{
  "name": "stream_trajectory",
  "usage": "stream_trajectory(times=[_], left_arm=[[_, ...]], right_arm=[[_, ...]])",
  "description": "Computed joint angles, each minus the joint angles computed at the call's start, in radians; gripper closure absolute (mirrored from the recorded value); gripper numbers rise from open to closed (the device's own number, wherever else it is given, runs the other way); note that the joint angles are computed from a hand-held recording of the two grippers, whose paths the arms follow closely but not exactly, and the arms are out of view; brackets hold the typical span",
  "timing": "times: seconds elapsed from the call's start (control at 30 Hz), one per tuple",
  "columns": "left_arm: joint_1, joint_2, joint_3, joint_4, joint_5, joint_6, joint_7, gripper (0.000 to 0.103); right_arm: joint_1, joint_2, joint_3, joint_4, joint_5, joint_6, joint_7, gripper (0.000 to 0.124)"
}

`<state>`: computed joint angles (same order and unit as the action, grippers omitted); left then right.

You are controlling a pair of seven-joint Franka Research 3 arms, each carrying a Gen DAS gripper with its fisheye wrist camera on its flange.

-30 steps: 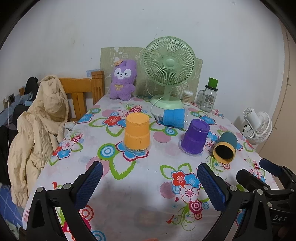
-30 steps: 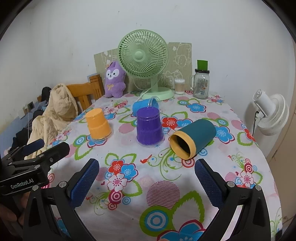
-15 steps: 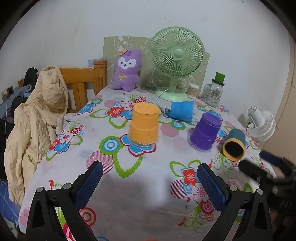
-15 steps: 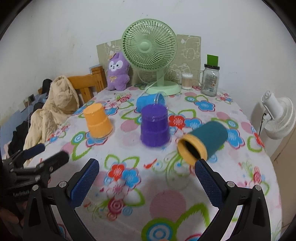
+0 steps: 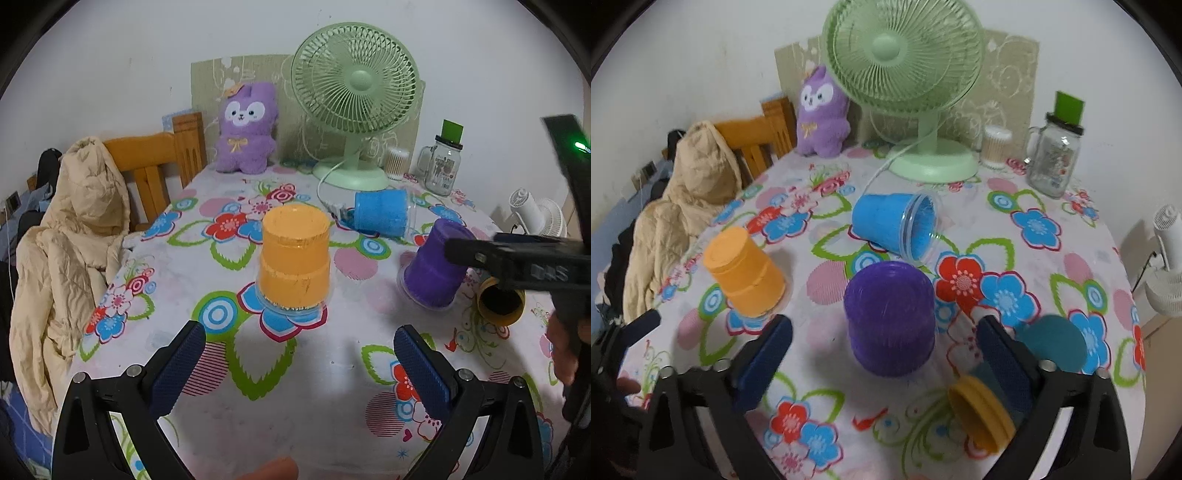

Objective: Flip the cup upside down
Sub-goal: 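Move the right gripper to the upright purple cup and close on it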

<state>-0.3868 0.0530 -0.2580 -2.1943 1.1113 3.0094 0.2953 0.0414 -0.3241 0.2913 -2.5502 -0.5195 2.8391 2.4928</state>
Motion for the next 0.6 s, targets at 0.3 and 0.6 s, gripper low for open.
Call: stream_trajectory(times=[0.3, 0.6], left_arm=[[0.009, -0.013, 0.002, -0.023, -0.042, 0.012, 0.032, 0.000], [0.037, -0.054, -0.009, -0.103, -0.150, 0.055, 0.057, 0.000]], right_arm=[[0.068, 0.086, -0.064, 0.082, 0.043, -0.066, -0.079, 0.066], [-0.119, -0.001, 0.160, -0.008, -0.269, 0.196, 0.237, 0.066]])
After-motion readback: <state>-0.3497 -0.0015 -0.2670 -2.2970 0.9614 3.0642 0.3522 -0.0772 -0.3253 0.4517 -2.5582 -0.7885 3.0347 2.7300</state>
